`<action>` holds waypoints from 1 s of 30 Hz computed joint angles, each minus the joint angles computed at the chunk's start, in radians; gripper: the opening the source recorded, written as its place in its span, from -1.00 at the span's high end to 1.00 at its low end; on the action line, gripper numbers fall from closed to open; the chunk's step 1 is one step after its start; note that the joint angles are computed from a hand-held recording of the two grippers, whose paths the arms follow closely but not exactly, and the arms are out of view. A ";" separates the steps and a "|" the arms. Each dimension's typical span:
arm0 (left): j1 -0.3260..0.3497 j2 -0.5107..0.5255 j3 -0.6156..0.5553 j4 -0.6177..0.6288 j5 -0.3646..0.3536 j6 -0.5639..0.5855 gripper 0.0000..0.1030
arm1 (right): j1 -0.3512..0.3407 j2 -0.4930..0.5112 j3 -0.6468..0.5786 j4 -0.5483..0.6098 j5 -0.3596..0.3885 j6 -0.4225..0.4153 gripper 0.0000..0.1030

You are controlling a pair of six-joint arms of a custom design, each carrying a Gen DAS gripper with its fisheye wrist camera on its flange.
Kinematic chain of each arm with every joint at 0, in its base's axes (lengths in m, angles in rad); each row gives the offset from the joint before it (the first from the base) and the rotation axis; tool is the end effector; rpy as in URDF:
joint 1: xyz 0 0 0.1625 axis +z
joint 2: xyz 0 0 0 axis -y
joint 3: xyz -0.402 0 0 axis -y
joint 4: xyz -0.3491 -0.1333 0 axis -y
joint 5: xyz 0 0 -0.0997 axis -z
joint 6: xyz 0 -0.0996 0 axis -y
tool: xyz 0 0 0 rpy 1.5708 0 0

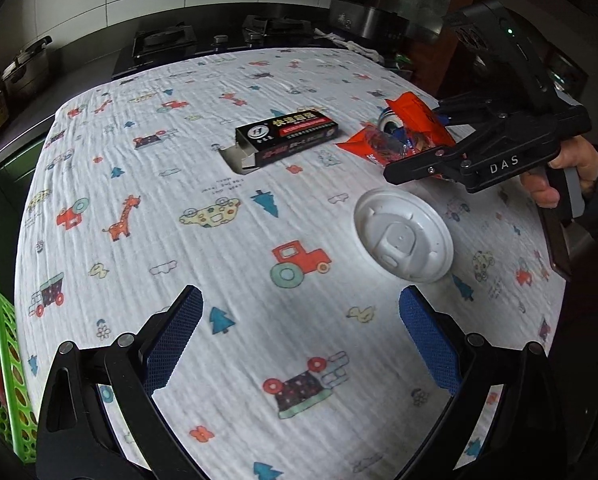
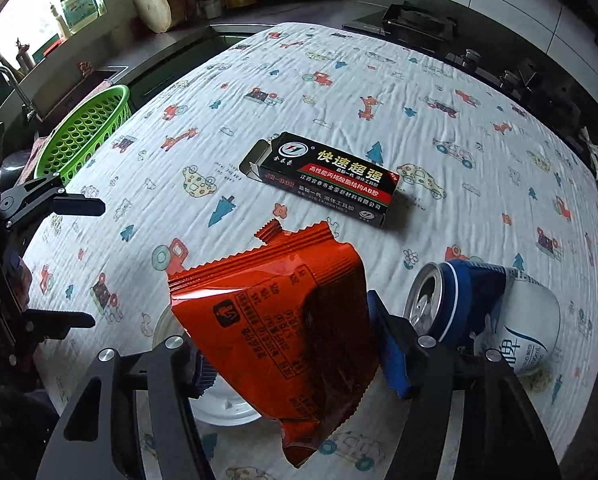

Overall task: Collect trash
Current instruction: 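Grasp the white plastic cup lid with the left tool while the right tool holds the packet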

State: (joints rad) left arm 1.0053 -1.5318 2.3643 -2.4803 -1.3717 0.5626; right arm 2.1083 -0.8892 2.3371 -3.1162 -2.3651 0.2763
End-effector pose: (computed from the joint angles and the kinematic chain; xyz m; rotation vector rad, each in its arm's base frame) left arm -0.0624 -0.3839 0.2163 1.5625 2.4911 -0.1137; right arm 0.2593 -0.3135 0.0685 0.2640 -2.3868 0.5061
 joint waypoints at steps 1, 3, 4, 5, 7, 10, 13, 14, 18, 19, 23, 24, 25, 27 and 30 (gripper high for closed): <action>-0.016 -0.001 0.014 -0.008 -0.004 -0.002 -0.89 | 0.009 -0.009 0.013 -0.002 -0.002 0.014 -0.21; -0.042 0.006 0.033 -0.017 -0.020 -0.005 -0.90 | 0.023 -0.030 0.039 -0.003 -0.011 0.044 -0.21; -0.051 0.013 0.038 -0.018 -0.031 -0.008 -0.90 | 0.029 -0.042 0.053 -0.003 -0.013 0.058 -0.21; -0.063 0.024 0.043 -0.022 -0.038 -0.015 -0.90 | 0.036 -0.053 0.066 -0.002 -0.019 0.073 -0.21; -0.082 0.051 0.045 -0.021 -0.053 -0.031 -0.90 | 0.048 -0.075 0.093 0.004 -0.030 0.106 -0.21; -0.106 0.097 0.050 -0.036 -0.072 -0.038 -0.90 | 0.061 -0.104 0.132 -0.001 -0.043 0.147 -0.21; -0.145 0.145 0.071 -0.087 -0.040 -0.044 -0.90 | 0.067 -0.125 0.168 -0.012 -0.048 0.177 -0.21; -0.153 0.160 0.073 -0.098 -0.033 -0.043 -0.90 | 0.068 -0.130 0.176 -0.013 -0.048 0.184 -0.21; -0.182 0.212 0.085 -0.143 0.007 -0.043 -0.90 | 0.065 -0.137 0.208 -0.038 -0.046 0.198 -0.21; -0.184 0.221 0.082 -0.141 0.011 -0.042 -0.90 | 0.065 -0.137 0.213 -0.045 -0.047 0.198 -0.21; -0.192 0.228 0.084 -0.145 0.014 -0.030 -0.90 | 0.058 -0.135 0.232 -0.078 -0.046 0.194 -0.21; -0.192 0.232 0.084 -0.150 0.015 -0.029 -0.90 | 0.055 -0.135 0.236 -0.088 -0.044 0.191 -0.21; -0.189 0.236 0.081 -0.152 0.011 -0.032 -0.90 | 0.052 -0.133 0.239 -0.098 -0.041 0.188 -0.21; -0.181 0.246 0.072 -0.150 0.005 -0.034 -0.90 | 0.052 -0.127 0.239 -0.107 -0.039 0.185 -0.21; -0.164 0.260 0.060 -0.146 0.000 -0.031 -0.88 | 0.053 -0.120 0.239 -0.109 -0.037 0.184 -0.21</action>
State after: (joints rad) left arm 0.8408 -1.2722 2.4242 -2.6267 -1.3721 0.5312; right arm 2.1611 -1.0096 2.5762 -3.2249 -2.4019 0.4598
